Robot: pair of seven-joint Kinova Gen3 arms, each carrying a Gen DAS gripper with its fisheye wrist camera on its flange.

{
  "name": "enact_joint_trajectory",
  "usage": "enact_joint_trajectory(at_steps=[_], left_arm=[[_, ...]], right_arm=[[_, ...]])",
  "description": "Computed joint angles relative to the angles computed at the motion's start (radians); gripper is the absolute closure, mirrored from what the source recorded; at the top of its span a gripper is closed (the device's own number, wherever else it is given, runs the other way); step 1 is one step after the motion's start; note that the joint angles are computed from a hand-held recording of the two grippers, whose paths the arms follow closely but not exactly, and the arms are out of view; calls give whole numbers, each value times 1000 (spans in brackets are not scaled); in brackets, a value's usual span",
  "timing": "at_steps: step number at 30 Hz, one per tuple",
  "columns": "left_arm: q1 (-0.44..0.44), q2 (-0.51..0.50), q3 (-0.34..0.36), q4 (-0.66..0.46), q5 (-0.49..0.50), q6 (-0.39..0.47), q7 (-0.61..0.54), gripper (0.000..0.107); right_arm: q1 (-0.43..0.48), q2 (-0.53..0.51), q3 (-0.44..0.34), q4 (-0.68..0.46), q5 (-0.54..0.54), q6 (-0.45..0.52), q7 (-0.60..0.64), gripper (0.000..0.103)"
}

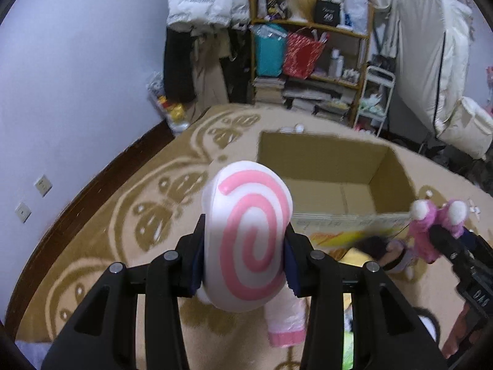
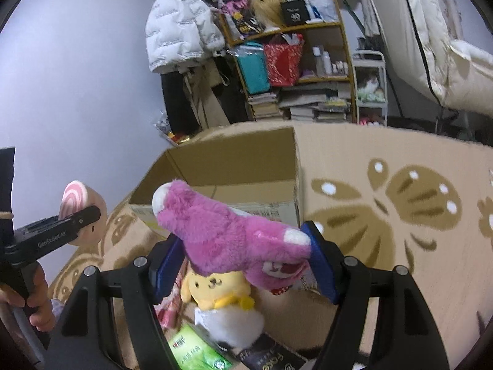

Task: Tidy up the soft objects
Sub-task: 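Lift the swirl cushion with the left tool while the right tool lifts the pink bear toward the box, then lower the cushion into the box and open the left tool while the right tool releases the bear inside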

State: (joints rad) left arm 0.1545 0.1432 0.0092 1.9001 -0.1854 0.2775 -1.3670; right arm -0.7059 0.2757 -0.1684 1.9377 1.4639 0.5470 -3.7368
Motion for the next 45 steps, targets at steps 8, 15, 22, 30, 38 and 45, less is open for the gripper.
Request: enact_joint_trajectory(at_steps=[8, 15, 22, 30, 38, 45], left_arm=[[41, 8, -20, -64, -104, -44, -6, 67], [-27, 67, 18, -148, -3, -50, -104, 67], [-106, 125, 94, -196, 141, -50, -221, 66], [-36, 164, 37, -200, 159, -68, -257, 66], [-54, 205, 88, -232, 182, -45, -311, 62], [2, 236, 34, -262, 156, -3, -268, 52]], right_arm=[[5, 4, 17, -72, -16, -9, 139, 26], [16, 25, 42, -135, -16, -19, 207, 25], [12, 61, 71, -191, -37, -25, 279, 25], [26, 91, 96, -203, -17, -68, 254, 25], [14, 105, 118, -196, 10, -99, 243, 24], [39, 113, 118, -209, -60, -135, 311, 19]])
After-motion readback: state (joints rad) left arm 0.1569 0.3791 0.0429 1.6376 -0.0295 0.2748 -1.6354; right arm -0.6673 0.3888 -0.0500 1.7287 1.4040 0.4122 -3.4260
